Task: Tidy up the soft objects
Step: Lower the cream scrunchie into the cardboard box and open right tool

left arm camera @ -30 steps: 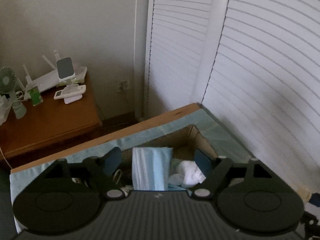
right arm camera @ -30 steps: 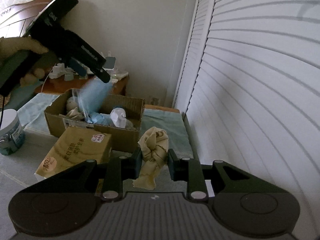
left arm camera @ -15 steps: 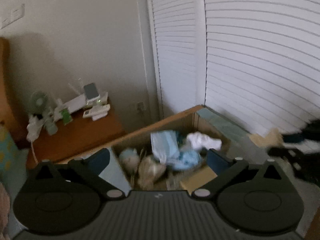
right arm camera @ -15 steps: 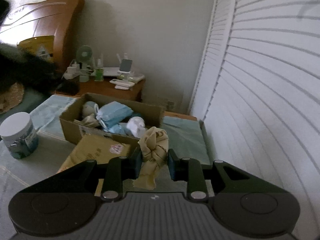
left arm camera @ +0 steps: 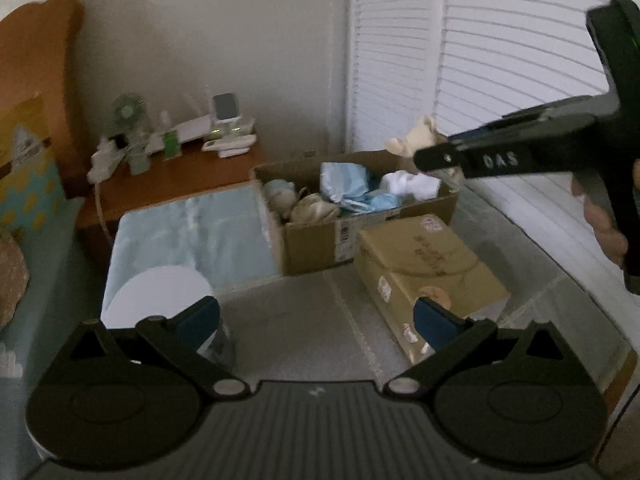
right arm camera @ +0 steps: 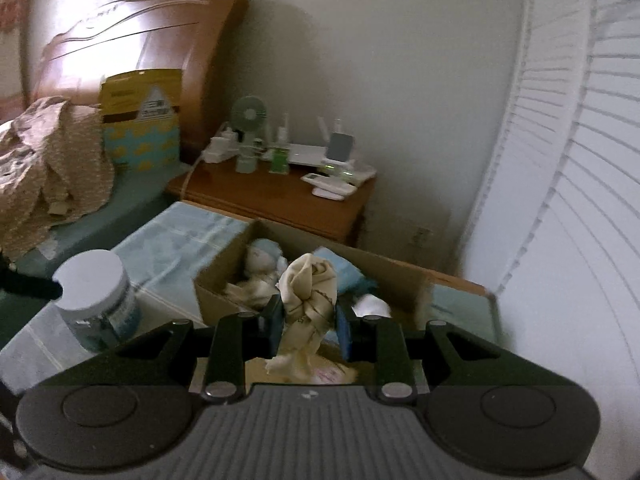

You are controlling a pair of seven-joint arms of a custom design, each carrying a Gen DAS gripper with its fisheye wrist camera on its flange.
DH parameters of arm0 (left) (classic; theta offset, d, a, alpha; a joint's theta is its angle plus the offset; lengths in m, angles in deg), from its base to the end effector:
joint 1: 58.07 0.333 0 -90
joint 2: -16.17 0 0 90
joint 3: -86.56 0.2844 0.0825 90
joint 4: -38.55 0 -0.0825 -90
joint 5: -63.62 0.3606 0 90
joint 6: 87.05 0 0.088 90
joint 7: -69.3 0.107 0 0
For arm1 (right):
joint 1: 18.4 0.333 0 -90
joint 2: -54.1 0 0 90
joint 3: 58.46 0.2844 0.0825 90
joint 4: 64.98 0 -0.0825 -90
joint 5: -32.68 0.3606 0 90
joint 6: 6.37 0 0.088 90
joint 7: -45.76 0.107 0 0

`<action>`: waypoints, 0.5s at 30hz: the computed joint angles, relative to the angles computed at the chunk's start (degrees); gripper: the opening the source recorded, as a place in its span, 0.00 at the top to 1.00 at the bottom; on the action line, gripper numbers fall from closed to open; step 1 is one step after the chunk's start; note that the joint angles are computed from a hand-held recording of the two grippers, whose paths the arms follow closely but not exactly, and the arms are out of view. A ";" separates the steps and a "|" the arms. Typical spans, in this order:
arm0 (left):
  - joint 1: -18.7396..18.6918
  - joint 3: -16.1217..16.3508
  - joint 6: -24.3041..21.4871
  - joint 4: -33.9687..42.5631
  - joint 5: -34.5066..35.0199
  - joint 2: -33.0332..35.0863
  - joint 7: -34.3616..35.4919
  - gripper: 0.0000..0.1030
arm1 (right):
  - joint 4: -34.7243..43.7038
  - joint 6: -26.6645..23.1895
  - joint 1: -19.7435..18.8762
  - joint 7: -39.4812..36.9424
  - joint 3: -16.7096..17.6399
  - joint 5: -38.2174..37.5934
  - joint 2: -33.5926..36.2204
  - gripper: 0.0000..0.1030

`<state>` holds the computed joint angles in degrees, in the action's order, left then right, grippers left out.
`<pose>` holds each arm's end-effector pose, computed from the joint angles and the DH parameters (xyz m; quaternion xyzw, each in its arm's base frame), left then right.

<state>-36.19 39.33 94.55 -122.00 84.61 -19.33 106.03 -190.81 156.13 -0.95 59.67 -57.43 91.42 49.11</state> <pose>0.3541 -0.1943 0.3948 -0.6455 0.6286 -0.3015 0.3119 0.5199 0.1273 0.4667 -0.8294 0.3517 -0.2132 0.3780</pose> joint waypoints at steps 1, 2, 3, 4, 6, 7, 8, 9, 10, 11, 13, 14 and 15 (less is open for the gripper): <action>0.37 -0.63 0.15 -0.47 -0.26 -1.02 -0.81 0.01 | 0.89 -0.85 -0.01 1.05 0.13 -0.97 0.62 0.70; 1.09 -1.61 0.90 -1.09 -0.46 -2.22 -1.73 0.01 | 2.01 -1.94 -0.08 1.96 0.27 -1.93 1.40 0.70; 1.89 -2.65 1.57 -1.54 -0.76 -3.31 -2.47 0.01 | 2.90 -2.88 -0.17 2.21 0.42 -2.06 1.93 0.70; 2.38 -3.49 1.81 -1.90 -1.19 -4.27 -3.07 0.01 | 3.98 -3.55 -0.26 2.70 0.67 -2.38 2.73 0.69; 2.96 -4.78 2.44 -2.78 -2.01 -5.68 -4.00 0.01 | 6.10 -5.46 -0.64 3.24 1.13 -2.96 4.15 0.69; 3.15 -5.43 2.02 -2.99 -2.45 -6.33 -4.47 0.01 | 7.43 -6.07 -0.77 3.77 1.51 -3.18 5.16 0.69; 3.36 -5.91 1.92 -3.16 -2.66 -6.68 -4.86 0.01 | 8.58 -6.79 -1.00 4.46 1.87 -3.74 6.05 0.69; 3.15 -5.73 2.09 -3.47 -2.74 -6.71 -4.96 0.01 | 9.90 -7.43 -1.20 5.19 2.28 -4.30 7.07 0.69; 2.83 -5.53 1.78 -3.67 -2.98 -6.76 -5.16 0.01 | 11.20 -7.70 -1.38 5.71 2.74 -4.69 8.19 0.69; 2.98 -5.79 1.69 -3.83 -3.08 -7.09 -5.52 0.01 | 12.48 -7.89 -1.53 6.55 3.21 -5.55 9.31 0.69; 3.48 -6.82 0.83 -4.03 -3.08 -8.33 -6.30 0.01 | 14.35 -7.64 -1.88 7.55 4.19 -6.59 11.16 0.68; 3.53 -7.08 0.11 -3.98 -2.82 -8.71 -6.55 0.01 | 15.17 -7.59 -2.06 8.40 4.60 -7.31 12.03 0.58; 3.65 -7.26 -0.14 -4.02 -2.40 -9.01 -6.79 0.01 | 16.12 -7.92 -2.23 9.44 4.95 -8.33 12.99 0.53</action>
